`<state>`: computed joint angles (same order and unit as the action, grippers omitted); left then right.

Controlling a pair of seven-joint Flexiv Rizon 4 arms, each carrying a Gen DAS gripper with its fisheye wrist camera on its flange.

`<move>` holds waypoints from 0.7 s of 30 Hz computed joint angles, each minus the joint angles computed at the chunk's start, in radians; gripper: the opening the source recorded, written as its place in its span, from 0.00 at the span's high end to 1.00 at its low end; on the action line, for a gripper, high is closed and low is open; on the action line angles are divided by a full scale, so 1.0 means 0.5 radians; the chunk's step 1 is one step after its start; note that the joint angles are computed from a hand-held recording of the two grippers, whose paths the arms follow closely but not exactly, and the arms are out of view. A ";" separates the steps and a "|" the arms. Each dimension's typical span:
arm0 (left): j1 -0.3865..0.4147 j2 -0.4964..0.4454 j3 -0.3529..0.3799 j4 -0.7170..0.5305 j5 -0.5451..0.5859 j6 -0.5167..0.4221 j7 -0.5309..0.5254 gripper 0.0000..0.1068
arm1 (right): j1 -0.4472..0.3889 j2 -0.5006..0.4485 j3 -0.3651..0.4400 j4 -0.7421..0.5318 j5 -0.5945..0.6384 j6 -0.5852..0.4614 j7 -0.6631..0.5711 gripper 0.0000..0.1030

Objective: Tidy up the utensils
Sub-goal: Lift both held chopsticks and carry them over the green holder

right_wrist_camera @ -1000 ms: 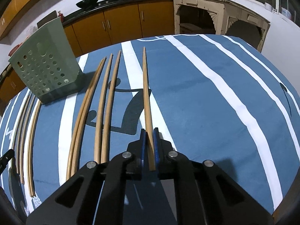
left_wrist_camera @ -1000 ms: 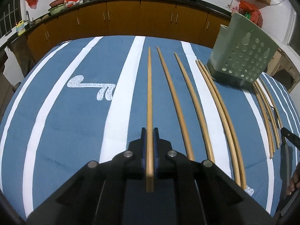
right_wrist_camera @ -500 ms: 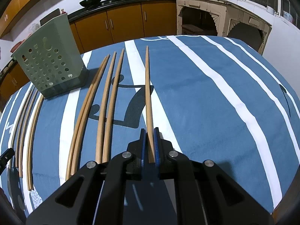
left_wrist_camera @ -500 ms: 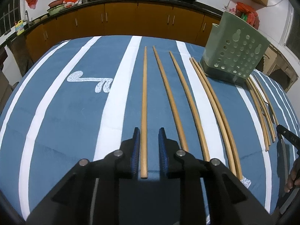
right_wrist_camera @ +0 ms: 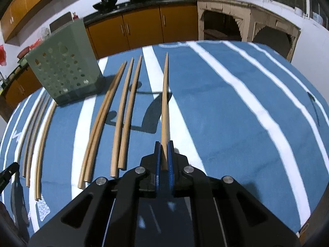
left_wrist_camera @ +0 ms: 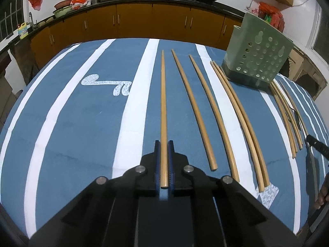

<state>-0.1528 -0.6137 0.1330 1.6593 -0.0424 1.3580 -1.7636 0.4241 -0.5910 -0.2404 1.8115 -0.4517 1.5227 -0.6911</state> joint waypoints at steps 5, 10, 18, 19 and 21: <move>-0.003 0.086 0.016 0.081 0.037 0.089 0.032 0.93 | 0.318 0.072 -0.426 0.160 -0.041 0.242 0.071 0.93; -0.050 0.171 0.097 0.122 0.097 0.226 0.011 0.93 | 0.642 0.076 -0.827 0.251 0.095 0.443 0.000 0.93; -0.071 0.250 0.136 0.116 0.040 0.503 0.024 0.93 | 0.821 0.032 -1.029 0.206 0.344 0.589 -0.188 0.93; -0.064 0.252 0.127 0.104 0.021 0.540 0.035 0.93 | 0.830 0.026 -1.042 0.192 0.375 0.604 -0.212 0.93; -0.057 0.252 0.116 0.081 -0.019 0.584 0.070 0.93 | 0.829 0.026 -1.040 0.167 0.431 0.626 -0.258 0.93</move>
